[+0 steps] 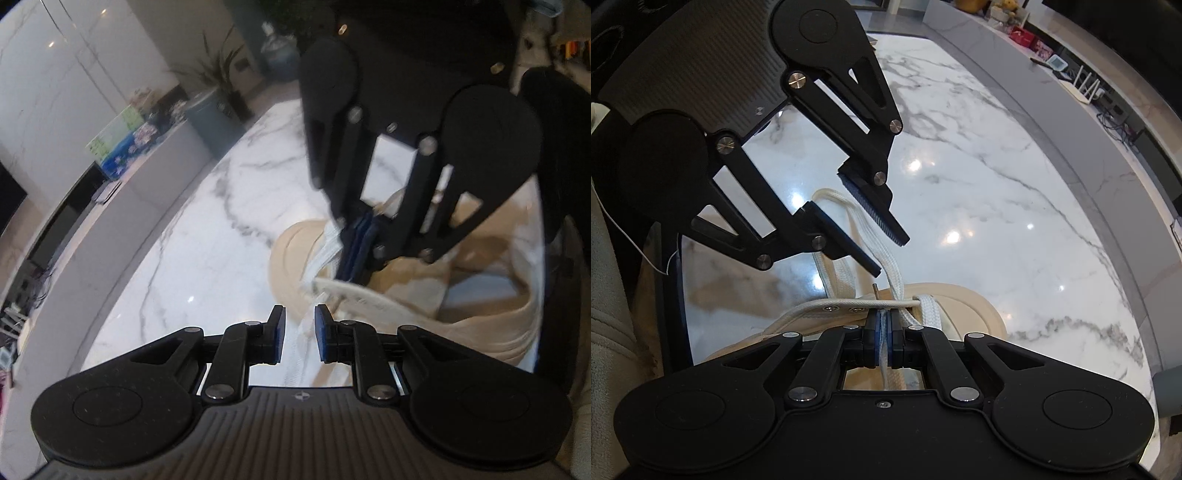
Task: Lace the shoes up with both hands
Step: 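Grasp the lace tip at the eyelet with the left gripper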
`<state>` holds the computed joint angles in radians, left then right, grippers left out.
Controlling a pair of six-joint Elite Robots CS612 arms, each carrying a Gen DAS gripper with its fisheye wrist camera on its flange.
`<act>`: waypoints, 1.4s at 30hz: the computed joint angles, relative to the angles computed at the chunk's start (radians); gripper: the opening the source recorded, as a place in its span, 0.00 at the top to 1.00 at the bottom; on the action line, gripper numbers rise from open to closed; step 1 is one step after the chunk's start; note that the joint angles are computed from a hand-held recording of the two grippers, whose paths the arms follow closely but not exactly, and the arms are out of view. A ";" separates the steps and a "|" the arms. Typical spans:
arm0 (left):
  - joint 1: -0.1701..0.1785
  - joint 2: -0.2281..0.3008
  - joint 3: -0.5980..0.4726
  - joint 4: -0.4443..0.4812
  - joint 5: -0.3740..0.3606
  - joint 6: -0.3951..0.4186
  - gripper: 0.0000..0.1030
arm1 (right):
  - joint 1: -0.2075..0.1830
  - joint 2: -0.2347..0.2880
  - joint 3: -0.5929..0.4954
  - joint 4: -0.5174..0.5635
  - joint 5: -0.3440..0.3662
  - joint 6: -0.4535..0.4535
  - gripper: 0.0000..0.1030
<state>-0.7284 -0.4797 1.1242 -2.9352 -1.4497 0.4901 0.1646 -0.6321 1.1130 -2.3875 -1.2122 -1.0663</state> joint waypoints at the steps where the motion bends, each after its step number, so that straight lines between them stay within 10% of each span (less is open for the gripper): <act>1: 0.001 0.001 -0.004 0.003 -0.004 0.004 0.84 | 0.000 0.000 0.000 0.000 0.002 0.000 0.98; 16: 0.034 0.003 -0.033 0.066 -0.154 0.185 0.84 | -0.006 0.007 -0.009 0.009 0.022 -0.001 0.98; 42: 0.031 0.070 -0.160 0.239 -0.154 0.365 0.98 | -0.014 0.000 0.015 -0.030 0.049 0.029 0.97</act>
<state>-0.6978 -0.4098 0.9638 -2.6959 -1.6039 0.8548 0.1510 -0.6316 1.1282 -2.4177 -1.1632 -1.0369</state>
